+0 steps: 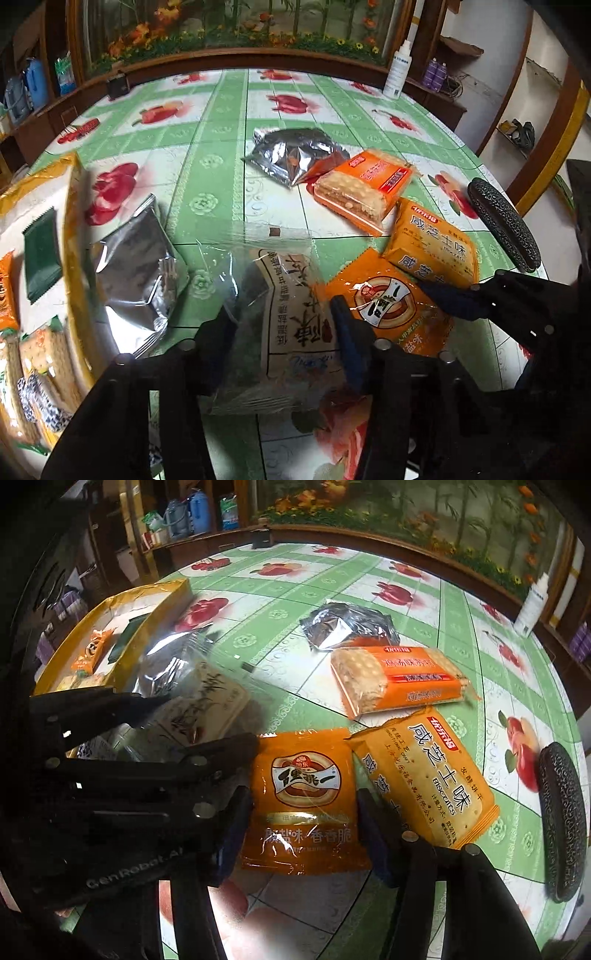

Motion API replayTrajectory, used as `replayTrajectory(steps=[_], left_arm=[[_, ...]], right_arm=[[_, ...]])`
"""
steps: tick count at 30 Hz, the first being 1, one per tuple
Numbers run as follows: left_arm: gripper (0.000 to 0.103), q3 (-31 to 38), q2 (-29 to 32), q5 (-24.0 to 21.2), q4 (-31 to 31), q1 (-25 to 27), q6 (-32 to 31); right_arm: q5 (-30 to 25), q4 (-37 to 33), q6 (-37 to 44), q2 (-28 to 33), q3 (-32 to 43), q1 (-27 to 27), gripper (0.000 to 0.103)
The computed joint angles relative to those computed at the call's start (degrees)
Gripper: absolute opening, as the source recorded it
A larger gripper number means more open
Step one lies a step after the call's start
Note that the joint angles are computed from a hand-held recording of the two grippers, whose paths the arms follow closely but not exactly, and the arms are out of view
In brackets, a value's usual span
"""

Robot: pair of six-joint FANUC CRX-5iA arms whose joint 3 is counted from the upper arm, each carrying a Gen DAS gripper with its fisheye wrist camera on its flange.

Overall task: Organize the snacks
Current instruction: 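Grasp the clear plastic bag with beige label with the left tool while the right tool holds the orange bag, then carry the clear bag and orange bag into the white tray and release both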

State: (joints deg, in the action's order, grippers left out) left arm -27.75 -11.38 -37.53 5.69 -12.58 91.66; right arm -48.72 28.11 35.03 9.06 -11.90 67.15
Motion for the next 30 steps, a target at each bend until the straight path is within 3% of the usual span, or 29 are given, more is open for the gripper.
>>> replayTrajectory(steps=[8, 30], left_arm=[[0.047, -4.3, -5.6, 2.0, 4.1, 3.2, -3.0], [0.047, -11.7, -17.5, 2.8, 10.3, 10.6, -7.1]], right_arm=[[2.3, -3.5, -0.6, -2.0, -0.5, -1.5, 0.044], [9.5, -7.6, 0.3, -4.9, -2.4, -2.2, 0.043]])
